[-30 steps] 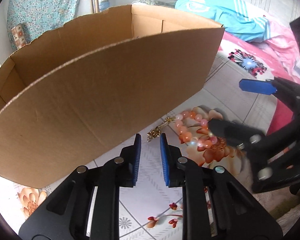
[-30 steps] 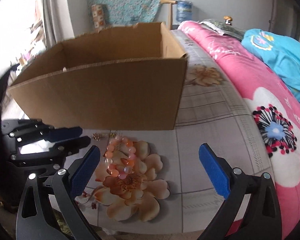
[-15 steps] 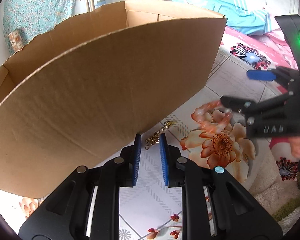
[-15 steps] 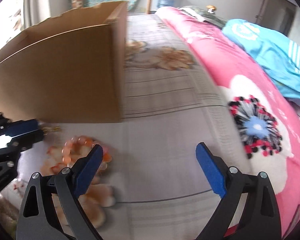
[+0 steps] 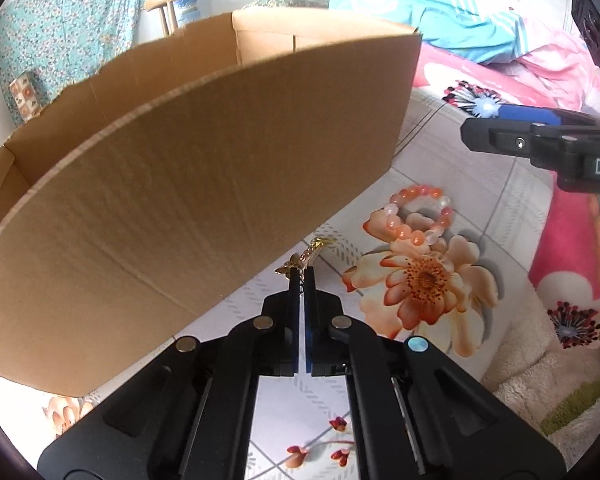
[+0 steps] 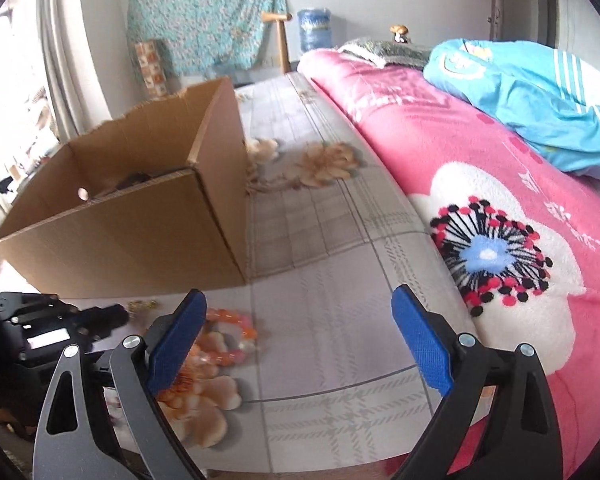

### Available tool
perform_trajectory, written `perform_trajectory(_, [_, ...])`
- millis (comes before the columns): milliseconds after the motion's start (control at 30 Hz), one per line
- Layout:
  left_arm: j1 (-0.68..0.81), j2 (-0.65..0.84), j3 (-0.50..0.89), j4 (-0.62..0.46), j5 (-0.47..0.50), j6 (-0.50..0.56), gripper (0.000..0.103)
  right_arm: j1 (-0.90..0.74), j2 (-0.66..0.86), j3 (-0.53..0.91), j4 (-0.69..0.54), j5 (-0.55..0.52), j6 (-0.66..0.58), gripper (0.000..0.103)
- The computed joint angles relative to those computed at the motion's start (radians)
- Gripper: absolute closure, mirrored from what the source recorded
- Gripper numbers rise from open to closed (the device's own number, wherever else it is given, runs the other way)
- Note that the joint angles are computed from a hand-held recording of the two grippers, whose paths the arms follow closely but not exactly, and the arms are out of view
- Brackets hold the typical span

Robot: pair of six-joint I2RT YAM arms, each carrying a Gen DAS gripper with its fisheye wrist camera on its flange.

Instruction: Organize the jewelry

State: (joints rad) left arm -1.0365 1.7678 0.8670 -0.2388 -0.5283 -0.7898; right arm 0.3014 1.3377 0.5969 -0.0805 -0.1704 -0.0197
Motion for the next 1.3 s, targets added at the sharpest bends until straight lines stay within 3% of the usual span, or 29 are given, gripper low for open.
perform_trajectory(267, [-0.033,-0.120,-0.081,-0.006,0.001,-0.070,0.102,0.083,-0.043,-0.001,-0.015,-0.075,0.012,0.017])
perform_trajectory(700, [-0.031,-0.285,-0.284,0.049,0.011,-0.245,0.102,0.260,0.135,0.093,-0.068,-0.138,0.055,0.046])
perform_trajectory(967, [0.012,-0.292,-0.363,0.133,0.053,-0.293,0.103,0.335,0.234,0.149,-0.082,-0.085,0.058,0.066])
perform_trajectory(1300, [0.010,-0.303,-0.391,0.168,0.051,-0.286,0.103,0.366,0.327,0.208,-0.067,-0.035,0.052,0.074])
